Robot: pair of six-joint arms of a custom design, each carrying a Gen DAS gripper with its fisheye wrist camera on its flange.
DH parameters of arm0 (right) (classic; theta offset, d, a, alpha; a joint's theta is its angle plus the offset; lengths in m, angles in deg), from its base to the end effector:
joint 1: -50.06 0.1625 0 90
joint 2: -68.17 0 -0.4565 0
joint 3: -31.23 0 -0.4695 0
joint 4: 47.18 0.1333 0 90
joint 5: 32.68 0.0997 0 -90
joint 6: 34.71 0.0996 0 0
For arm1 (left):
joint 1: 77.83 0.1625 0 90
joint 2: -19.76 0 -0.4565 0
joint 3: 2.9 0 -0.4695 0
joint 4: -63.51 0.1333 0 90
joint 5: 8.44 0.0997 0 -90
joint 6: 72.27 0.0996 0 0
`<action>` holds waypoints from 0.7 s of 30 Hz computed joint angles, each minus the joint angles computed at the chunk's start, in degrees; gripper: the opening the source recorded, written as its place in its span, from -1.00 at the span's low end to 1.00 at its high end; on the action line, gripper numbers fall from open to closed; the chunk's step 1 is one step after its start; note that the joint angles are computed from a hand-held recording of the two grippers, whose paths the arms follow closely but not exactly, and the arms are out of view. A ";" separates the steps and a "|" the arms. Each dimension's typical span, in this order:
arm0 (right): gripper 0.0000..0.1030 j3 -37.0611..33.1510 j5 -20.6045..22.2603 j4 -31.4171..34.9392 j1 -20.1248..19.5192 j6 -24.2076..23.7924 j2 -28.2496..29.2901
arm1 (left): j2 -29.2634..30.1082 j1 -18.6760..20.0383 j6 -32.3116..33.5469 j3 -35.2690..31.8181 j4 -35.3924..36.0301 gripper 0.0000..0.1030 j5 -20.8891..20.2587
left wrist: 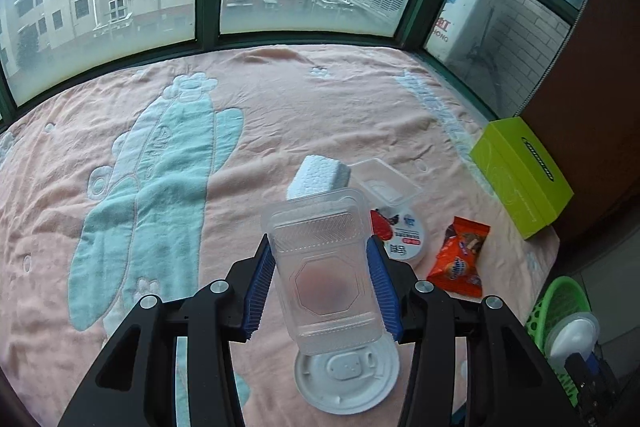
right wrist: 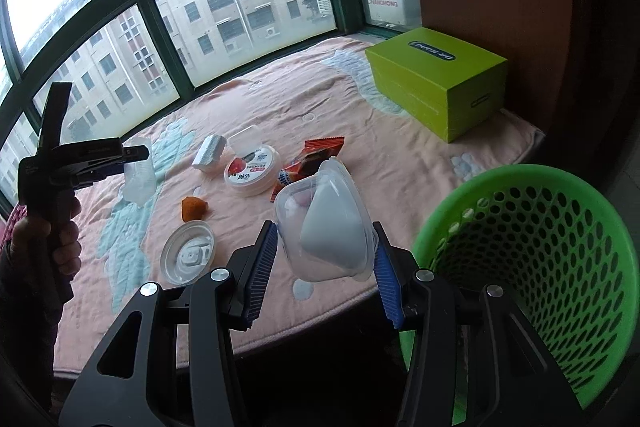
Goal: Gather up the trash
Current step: 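Lift the cup with the right gripper while the left gripper grasps the clear clamshell box, then drop the cup into the green basket with right while left lifts the clamshell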
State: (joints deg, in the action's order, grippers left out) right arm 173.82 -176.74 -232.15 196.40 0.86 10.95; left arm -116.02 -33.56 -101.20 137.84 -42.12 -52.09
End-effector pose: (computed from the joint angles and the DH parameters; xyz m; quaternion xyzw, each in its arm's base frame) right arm 0.3564 -0.1741 0.0373 0.1226 -0.8800 0.3773 0.2613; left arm -0.0366 -0.3225 0.3912 0.0975 0.9109 -0.3056 0.2597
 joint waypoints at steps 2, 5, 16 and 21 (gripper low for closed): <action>-0.08 0.51 -0.75 1.81 0.64 1.62 -1.17 | -1.82 -3.16 -2.04 0.21 2.67 -0.11 -0.45; -0.08 1.11 -2.51 6.11 1.77 4.99 -2.94 | -4.57 -8.39 -5.82 0.59 7.35 -0.12 -0.83; -0.08 3.68 -6.51 27.09 3.36 21.51 -11.44 | -8.97 -21.02 -15.16 2.56 15.50 -0.12 -5.03; -0.08 4.56 -7.31 38.50 3.52 29.90 -16.00 | -9.26 -24.71 -17.07 3.59 16.18 -0.12 -7.20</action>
State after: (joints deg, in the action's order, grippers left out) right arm 178.38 -184.05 -193.65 199.92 30.75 -5.05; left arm -125.27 -58.27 -118.27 141.43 -25.94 -59.29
